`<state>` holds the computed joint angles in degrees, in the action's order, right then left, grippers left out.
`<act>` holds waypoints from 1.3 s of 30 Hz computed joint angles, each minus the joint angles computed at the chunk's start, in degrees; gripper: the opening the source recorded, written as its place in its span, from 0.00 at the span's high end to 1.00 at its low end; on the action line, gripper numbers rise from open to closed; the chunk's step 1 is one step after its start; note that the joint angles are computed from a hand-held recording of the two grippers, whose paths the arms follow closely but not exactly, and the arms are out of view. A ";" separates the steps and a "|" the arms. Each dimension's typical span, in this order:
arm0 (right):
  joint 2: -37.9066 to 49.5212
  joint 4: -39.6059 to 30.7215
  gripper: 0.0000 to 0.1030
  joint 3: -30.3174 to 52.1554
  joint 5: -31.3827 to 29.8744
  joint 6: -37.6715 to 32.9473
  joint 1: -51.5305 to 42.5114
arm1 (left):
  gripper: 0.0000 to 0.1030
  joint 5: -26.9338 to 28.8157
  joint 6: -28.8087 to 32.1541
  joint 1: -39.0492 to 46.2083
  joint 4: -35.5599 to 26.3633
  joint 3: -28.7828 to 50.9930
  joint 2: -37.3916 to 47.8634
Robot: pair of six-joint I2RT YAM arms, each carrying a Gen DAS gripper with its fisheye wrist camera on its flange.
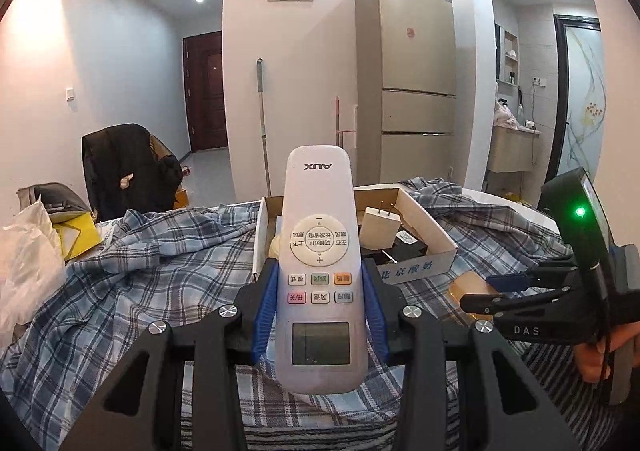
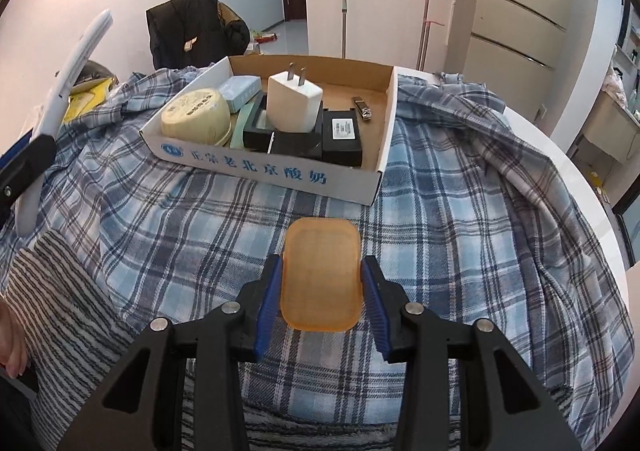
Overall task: Organize rigid objects
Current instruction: 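Carry the remote and the soap box over the cardboard box with both grippers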
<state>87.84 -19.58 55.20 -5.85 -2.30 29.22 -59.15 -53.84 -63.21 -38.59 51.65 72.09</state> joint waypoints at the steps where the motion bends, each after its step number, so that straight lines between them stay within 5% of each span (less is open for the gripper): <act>1: 0.06 -0.15 0.63 0.12 -0.22 0.06 -0.08 | 0.59 -0.23 -0.16 -0.15 -0.21 0.11 0.20; 8: -3.19 -2.69 0.63 0.22 -2.00 1.10 -0.68 | 0.59 -4.26 -5.21 -1.58 -9.42 5.07 4.42; 12: -5.29 -6.48 0.63 3.36 -3.08 1.10 -1.08 | 0.59 -2.90 -3.32 -2.22 -9.22 7.01 1.97; 18: -6.58 -11.53 0.63 10.92 -3.73 0.94 -3.37 | 0.59 -9.95 -9.68 -4.23 -26.25 20.14 8.88; 25: -3.73 -13.20 0.63 23.34 -3.95 3.16 -4.16 | 0.59 0.21 8.70 7.45 -7.92 25.48 7.63; 34: 11.19 -14.84 0.63 39.50 -2.98 4.99 -3.57 | 0.59 11.92 26.04 21.64 5.68 29.08 11.39; 36: 14.44 -15.17 0.63 41.83 -2.91 5.49 -2.86 | 0.59 12.42 27.20 23.56 6.82 29.61 13.83; 39: 17.78 -14.54 0.63 42.56 -3.85 6.82 -2.61 | 0.59 20.89 24.28 28.22 8.88 28.46 15.13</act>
<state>105.62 -34.13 97.76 -9.69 4.53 26.61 -38.26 -29.56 -34.99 -29.72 80.11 87.21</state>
